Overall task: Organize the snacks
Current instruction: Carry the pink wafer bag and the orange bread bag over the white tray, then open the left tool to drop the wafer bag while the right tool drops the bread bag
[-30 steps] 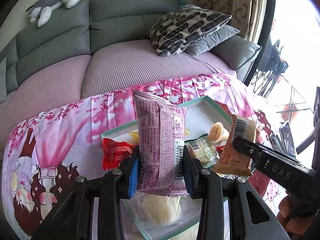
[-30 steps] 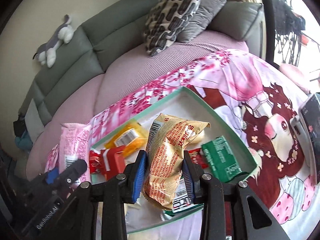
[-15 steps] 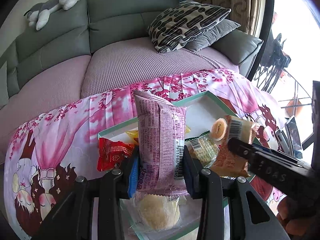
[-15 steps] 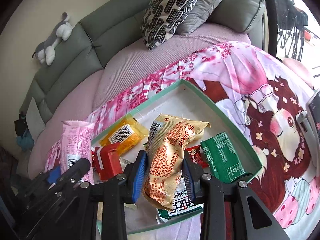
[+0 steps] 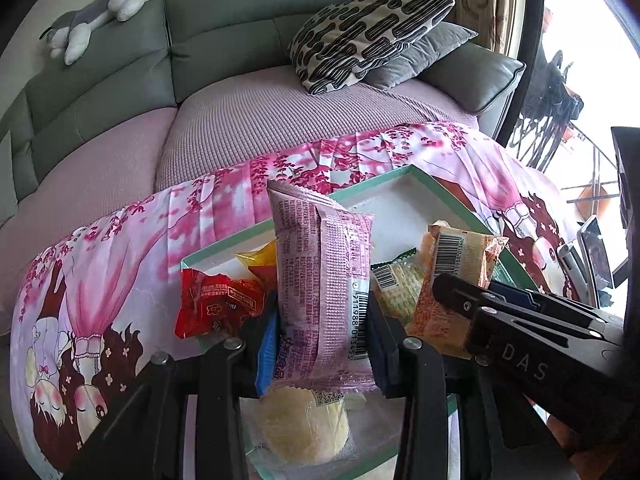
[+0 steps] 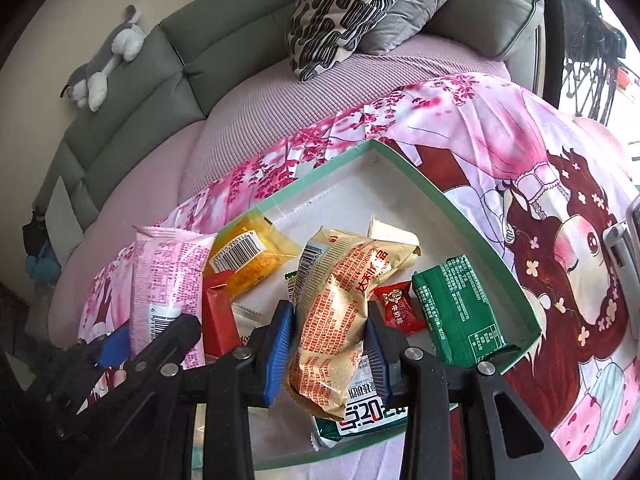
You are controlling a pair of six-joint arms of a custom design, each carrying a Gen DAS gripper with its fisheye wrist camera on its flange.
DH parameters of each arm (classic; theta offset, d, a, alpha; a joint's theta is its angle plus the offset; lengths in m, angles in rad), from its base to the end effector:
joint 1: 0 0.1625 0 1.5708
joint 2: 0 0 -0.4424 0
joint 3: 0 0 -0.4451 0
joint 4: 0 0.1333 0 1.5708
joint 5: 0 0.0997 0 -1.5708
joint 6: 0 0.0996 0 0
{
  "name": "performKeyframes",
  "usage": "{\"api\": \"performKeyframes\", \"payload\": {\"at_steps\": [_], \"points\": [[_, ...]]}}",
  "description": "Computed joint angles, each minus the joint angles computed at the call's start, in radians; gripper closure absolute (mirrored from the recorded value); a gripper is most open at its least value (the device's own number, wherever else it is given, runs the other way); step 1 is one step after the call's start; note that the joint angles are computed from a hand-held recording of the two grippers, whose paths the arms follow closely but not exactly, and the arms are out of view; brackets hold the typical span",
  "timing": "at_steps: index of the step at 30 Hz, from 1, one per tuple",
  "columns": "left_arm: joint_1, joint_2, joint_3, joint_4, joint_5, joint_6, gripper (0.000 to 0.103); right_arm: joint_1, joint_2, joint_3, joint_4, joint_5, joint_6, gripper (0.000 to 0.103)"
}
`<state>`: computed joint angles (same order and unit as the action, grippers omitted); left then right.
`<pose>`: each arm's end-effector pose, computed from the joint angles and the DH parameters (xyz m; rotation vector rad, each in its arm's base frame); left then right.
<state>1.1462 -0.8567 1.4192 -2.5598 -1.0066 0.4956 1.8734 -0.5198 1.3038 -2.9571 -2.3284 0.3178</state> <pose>-0.1562 -0.7984 0.2241 0.9765 2.3264 -0.5190 0.3070 -0.7656 0.0648 -0.3167 -2.4108 1.0069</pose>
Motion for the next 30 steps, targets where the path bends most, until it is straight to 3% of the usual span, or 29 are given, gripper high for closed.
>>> {"api": "performKeyframes", "payload": {"at_steps": [4,6,9,15,16,17,19,20,22,25,27,30], "points": [[-0.001,-0.001,-0.005,0.008,0.004,-0.004,0.056,-0.001,-0.001,0.001,0.004,-0.003,0.000,0.065],[-0.001,-0.003,-0.005,0.004,0.009,-0.008,0.043,-0.002,-0.002,0.002,0.008,-0.006,0.007,0.064],[0.003,-0.012,-0.013,0.022,-0.019,-0.024,0.042,-0.004,-0.004,0.003,0.015,-0.005,0.012,0.064],[0.002,-0.021,-0.021,0.025,-0.001,-0.043,0.042,0.004,0.010,-0.015,0.014,-0.012,-0.022,0.064],[0.002,-0.021,-0.024,0.022,0.005,-0.049,0.042,0.004,0.012,-0.018,0.018,-0.014,-0.023,0.060],[0.003,-0.021,-0.028,0.017,0.015,-0.056,0.039,0.004,0.013,-0.020,0.022,-0.012,-0.022,0.047],[0.004,-0.017,-0.031,-0.010,0.047,-0.066,0.017,0.003,0.014,-0.022,0.030,-0.010,-0.017,0.032],[0.004,-0.013,-0.031,-0.040,0.075,-0.070,0.010,0.005,0.017,-0.025,0.028,-0.013,-0.023,0.031],[0.009,-0.008,-0.035,-0.073,0.108,-0.081,0.010,0.006,0.021,-0.030,0.027,-0.019,-0.032,0.025],[0.018,0.000,-0.043,-0.119,0.152,-0.090,0.009,0.008,0.028,-0.036,0.017,-0.024,-0.049,0.000],[0.023,0.004,-0.049,-0.146,0.175,-0.093,0.000,0.012,0.038,-0.039,-0.019,-0.037,-0.086,0.000],[0.031,-0.006,-0.048,-0.178,0.177,-0.115,0.000,0.022,0.054,-0.049,-0.059,-0.059,-0.144,0.000]]}}
